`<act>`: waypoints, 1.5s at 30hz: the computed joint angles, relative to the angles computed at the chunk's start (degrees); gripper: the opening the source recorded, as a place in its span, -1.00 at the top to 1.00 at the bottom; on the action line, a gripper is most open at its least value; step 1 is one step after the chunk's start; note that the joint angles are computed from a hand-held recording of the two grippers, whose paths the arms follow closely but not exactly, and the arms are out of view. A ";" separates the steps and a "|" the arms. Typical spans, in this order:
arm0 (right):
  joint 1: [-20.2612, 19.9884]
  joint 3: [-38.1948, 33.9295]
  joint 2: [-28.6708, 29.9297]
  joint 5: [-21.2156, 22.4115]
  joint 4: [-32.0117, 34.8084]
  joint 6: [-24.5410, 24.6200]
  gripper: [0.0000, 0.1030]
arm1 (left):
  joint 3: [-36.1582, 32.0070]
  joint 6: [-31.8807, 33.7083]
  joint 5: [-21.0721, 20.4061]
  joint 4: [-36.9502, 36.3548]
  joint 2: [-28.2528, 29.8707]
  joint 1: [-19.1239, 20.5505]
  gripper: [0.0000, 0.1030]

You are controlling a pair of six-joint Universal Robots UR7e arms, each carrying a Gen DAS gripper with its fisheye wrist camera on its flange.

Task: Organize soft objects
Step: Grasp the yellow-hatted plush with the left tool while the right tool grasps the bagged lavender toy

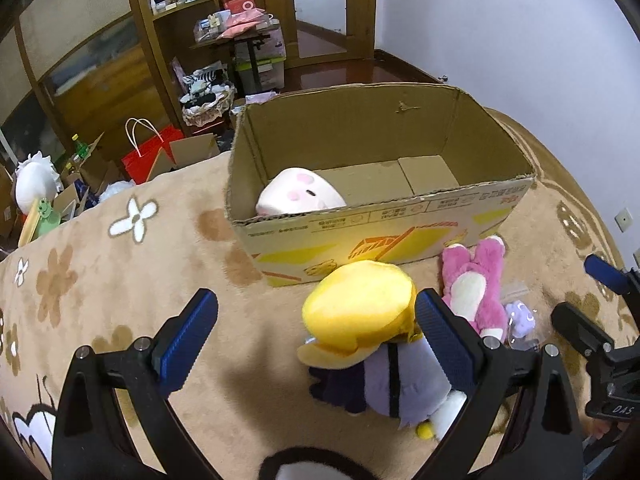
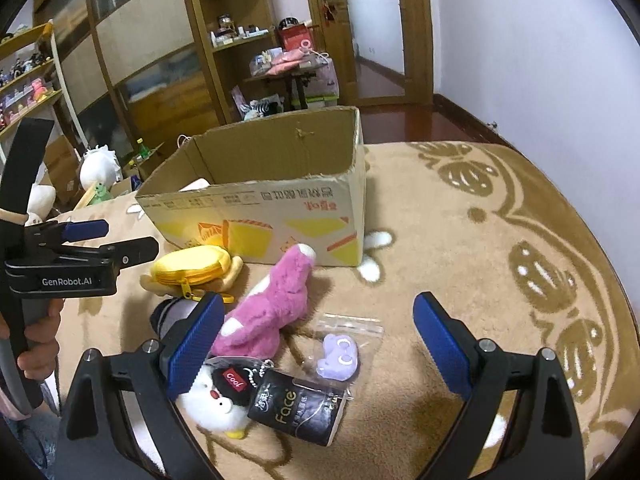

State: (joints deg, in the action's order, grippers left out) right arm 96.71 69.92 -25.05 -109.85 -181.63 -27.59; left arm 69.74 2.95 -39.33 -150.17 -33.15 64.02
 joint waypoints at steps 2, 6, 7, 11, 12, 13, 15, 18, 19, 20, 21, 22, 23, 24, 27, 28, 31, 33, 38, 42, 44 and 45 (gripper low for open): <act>-0.19 -0.53 0.17 -0.21 1.17 0.83 -0.93 | -0.68 -0.46 -0.05 1.14 0.41 0.11 -0.91; -0.62 -2.05 0.92 -1.32 3.68 3.06 -0.92 | -2.76 -2.26 -0.15 5.65 1.68 0.67 -0.91; -0.94 -2.62 1.10 -1.01 5.31 4.14 -0.92 | -3.15 -2.54 -0.29 6.44 1.91 0.81 -0.91; -1.33 -4.95 2.50 -2.35 8.38 6.06 -0.92 | -4.91 -2.66 -0.25 8.05 3.44 1.21 -0.91; -1.39 -5.55 2.90 -2.79 9.00 6.38 -0.92 | -5.52 -2.10 -0.30 7.73 3.98 1.32 -0.91; -1.43 -6.00 3.17 -3.11 9.49 6.56 -0.91 | -6.12 -1.97 -0.67 8.02 4.35 1.49 -0.91; -1.53 -6.55 3.47 -3.67 10.53 6.83 -0.78 | -7.19 -2.78 -1.29 9.83 4.81 1.86 -0.91; -1.69 -6.99 3.77 -4.56 11.78 7.46 -0.76 | -8.12 -2.60 -1.63 9.95 5.55 2.10 -0.91; -1.76 -7.03 3.79 -4.72 12.32 7.87 -0.75 | -8.25 -2.51 -1.58 10.07 5.73 2.09 -0.91; -1.78 -7.10 3.79 -4.86 12.86 8.24 -0.74 | -8.57 -2.25 -1.67 10.44 5.98 2.14 -0.91; -1.86 -7.54 3.99 -5.08 13.70 8.59 -0.72 | -8.66 -2.14 -1.83 10.57 6.08 2.18 -0.91; -1.89 -7.91 4.17 -5.26 14.25 8.69 -0.69 | -8.70 -2.21 -1.90 10.63 6.21 2.21 -0.91; -1.93 -8.50 4.47 -5.54 15.11 8.82 -0.63 | -8.89 -2.46 -2.18 10.96 6.32 2.34 -0.91; -2.00 -9.03 4.77 -5.76 15.86 8.89 -0.58 | -9.05 -2.69 -2.39 11.26 6.44 2.40 -0.91; -2.06 -10.05 5.42 -6.33 17.30 9.03 -0.57 | -9.62 -3.29 -2.73 12.09 6.84 2.67 -0.90; -2.02 -10.28 5.60 -6.58 17.43 8.77 -0.57 | -9.78 -3.45 -2.87 12.21 6.94 2.75 -0.89; -1.93 -10.83 5.98 -7.20 17.69 8.36 -0.57 | -10.22 -3.88 -3.59 12.73 7.18 2.95 -0.84; -1.91 -11.29 6.26 -7.61 18.11 8.38 -0.57 | -10.43 -3.91 -4.17 12.87 7.29 3.06 -0.79; -1.64 -11.81 6.80 -8.84 18.47 8.19 -0.57 | -11.61 -3.16 -4.77 13.13 7.85 3.42 -0.73; -1.32 -12.35 7.25 -10.88 19.22 8.01 -0.36 | -12.13 -3.74 -6.54 14.12 7.74 3.78 -0.58; -1.28 -12.09 7.12 -11.00 18.99 8.17 -0.32 | -12.39 -3.48 -6.43 14.09 7.85 3.75 -0.56; -1.31 -11.95 7.06 -11.06 18.81 8.05 -0.29 | -12.55 -3.58 -6.52 14.30 7.88 3.79 -0.55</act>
State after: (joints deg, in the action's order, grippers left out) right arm 95.40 57.98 -17.99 -120.91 -162.82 -19.53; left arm 57.18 -0.63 -45.85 -135.86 -25.27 67.81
